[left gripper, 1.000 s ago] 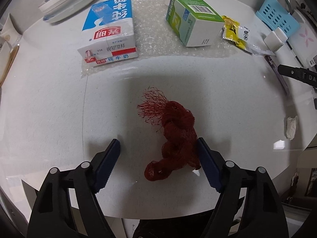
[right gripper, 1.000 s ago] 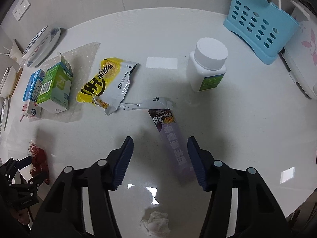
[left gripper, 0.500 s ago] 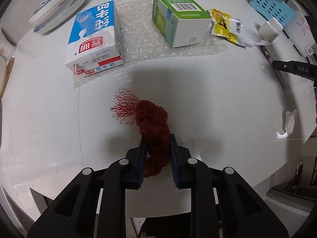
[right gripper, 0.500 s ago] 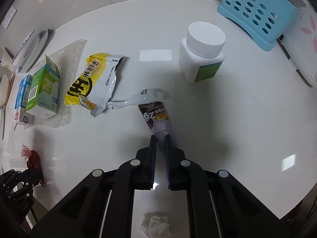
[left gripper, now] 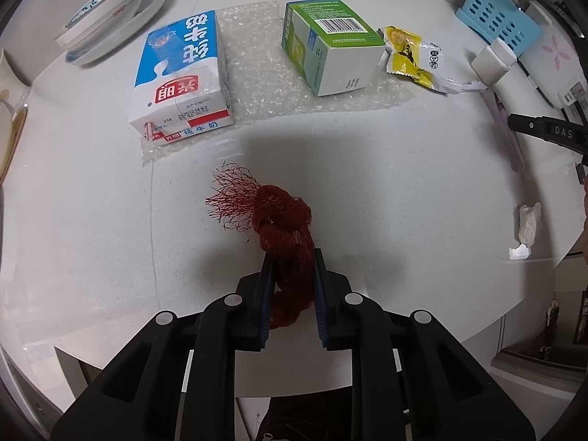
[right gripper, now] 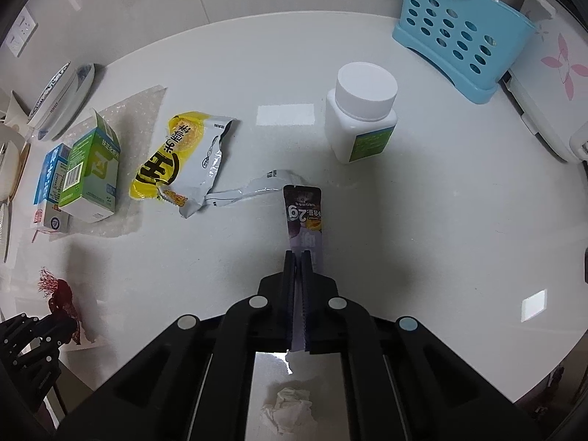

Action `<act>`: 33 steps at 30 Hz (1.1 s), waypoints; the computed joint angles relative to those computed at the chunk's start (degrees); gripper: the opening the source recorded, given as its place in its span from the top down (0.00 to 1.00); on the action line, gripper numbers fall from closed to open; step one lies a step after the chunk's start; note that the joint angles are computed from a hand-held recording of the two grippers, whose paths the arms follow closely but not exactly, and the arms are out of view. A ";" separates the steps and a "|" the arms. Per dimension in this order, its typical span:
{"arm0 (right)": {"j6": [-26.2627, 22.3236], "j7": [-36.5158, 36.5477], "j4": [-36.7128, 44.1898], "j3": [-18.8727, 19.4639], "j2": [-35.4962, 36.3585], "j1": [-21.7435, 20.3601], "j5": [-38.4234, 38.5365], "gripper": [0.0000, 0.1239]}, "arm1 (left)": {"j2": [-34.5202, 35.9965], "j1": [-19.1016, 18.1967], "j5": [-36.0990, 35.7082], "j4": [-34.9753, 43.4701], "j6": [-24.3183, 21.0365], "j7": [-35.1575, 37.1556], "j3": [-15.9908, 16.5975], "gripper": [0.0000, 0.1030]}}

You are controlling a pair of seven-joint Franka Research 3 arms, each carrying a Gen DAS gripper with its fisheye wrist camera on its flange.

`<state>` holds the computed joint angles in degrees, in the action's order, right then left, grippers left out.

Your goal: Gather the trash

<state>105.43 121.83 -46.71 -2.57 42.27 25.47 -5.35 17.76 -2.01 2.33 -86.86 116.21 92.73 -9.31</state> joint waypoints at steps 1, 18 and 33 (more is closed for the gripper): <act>0.12 0.08 0.04 -0.04 -0.10 0.06 -0.06 0.98 | -0.27 0.06 -0.04 -0.31 0.19 0.07 -0.01 0.82; 9.69 3.81 -15.41 0.51 -13.23 1.20 -2.99 0.98 | -5.54 0.42 -3.08 -2.51 2.62 1.18 -0.16 0.82; 19.75 8.09 -30.28 4.19 -26.40 2.13 -6.32 0.98 | -10.84 -0.42 -7.88 -6.68 4.86 1.90 -0.19 0.82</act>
